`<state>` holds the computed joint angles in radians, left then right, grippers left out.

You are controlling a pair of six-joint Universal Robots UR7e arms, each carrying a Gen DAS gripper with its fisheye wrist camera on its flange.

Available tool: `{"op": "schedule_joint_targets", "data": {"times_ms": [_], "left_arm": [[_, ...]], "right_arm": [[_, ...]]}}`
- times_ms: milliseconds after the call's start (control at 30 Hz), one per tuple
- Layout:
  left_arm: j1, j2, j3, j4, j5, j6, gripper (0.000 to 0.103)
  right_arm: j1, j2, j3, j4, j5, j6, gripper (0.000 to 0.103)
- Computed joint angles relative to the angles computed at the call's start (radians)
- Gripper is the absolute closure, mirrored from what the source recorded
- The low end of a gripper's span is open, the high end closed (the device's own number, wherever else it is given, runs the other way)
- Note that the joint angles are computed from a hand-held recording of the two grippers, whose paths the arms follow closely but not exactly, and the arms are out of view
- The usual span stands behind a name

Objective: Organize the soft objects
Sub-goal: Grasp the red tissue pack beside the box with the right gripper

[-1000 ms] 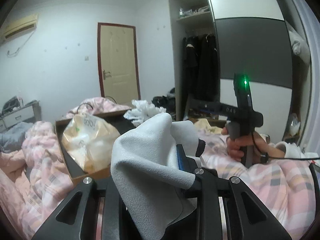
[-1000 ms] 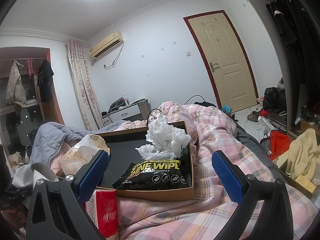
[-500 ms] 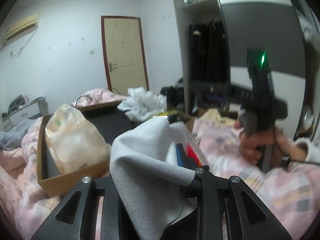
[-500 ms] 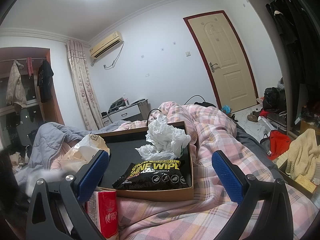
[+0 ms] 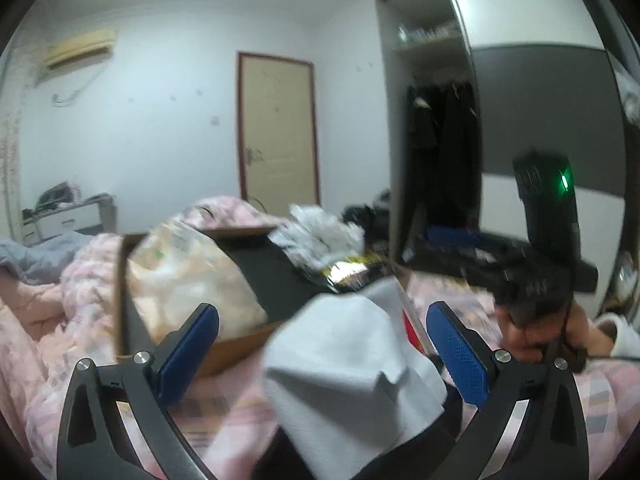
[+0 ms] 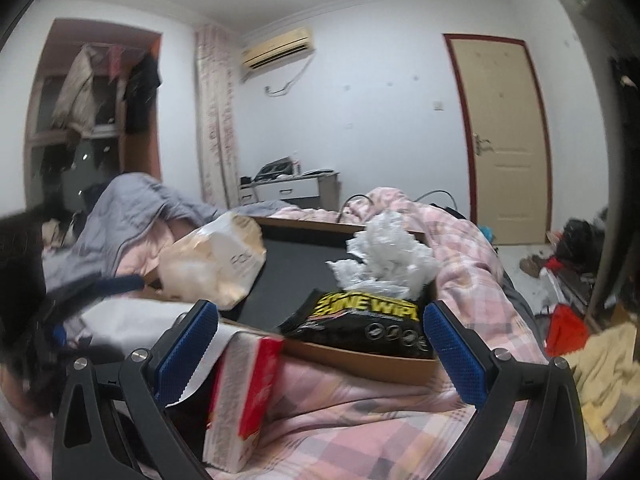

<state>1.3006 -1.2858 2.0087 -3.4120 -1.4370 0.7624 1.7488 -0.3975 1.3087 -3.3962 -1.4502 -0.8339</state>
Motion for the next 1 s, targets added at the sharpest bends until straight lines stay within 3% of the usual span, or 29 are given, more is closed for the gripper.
{"op": "schedule_joint_targets", "data": {"times_ms": [167,200,300,367,500,667,833,900,967,1000], "left_arm": [[0.012,0.008,0.006,-0.169,-0.036,-0.101,0.0],[0.006,0.014,0.004,-0.192,-0.009,-0.12,0.0],[-0.027,0.036,-0.018,-0.191,0.161,-0.179,0.0],[-0.022,0.052,-0.04,-0.145,0.193,-0.196,0.0],[0.007,0.053,-0.065,-0.028,0.148,-0.233,0.0],[0.022,0.048,-0.065,-0.021,0.096,-0.258,0.0],[0.023,0.05,-0.061,-0.02,0.092,-0.248,0.0],[0.021,0.051,-0.061,-0.017,0.094,-0.244,0.0],[0.022,0.053,-0.064,-0.013,0.092,-0.241,0.0],[0.023,0.053,-0.066,-0.012,0.09,-0.241,0.0]], "right_arm": [[0.0,0.002,-0.017,0.046,-0.014,0.0,0.001],[-0.001,0.003,-0.023,0.06,-0.017,0.005,0.001],[-0.005,-0.011,-0.012,0.086,-0.027,0.015,0.001],[-0.002,-0.012,-0.013,0.106,-0.039,0.008,0.001],[0.005,-0.018,0.005,0.111,-0.056,-0.028,0.001],[0.028,0.001,-0.01,0.134,-0.136,-0.1,0.001],[0.042,0.02,-0.024,0.123,-0.204,-0.158,0.001],[0.041,0.018,-0.017,0.111,-0.199,-0.165,0.013],[0.041,0.02,-0.029,0.13,-0.211,-0.155,0.033],[0.039,0.018,-0.034,0.151,-0.209,-0.149,0.037]]}}
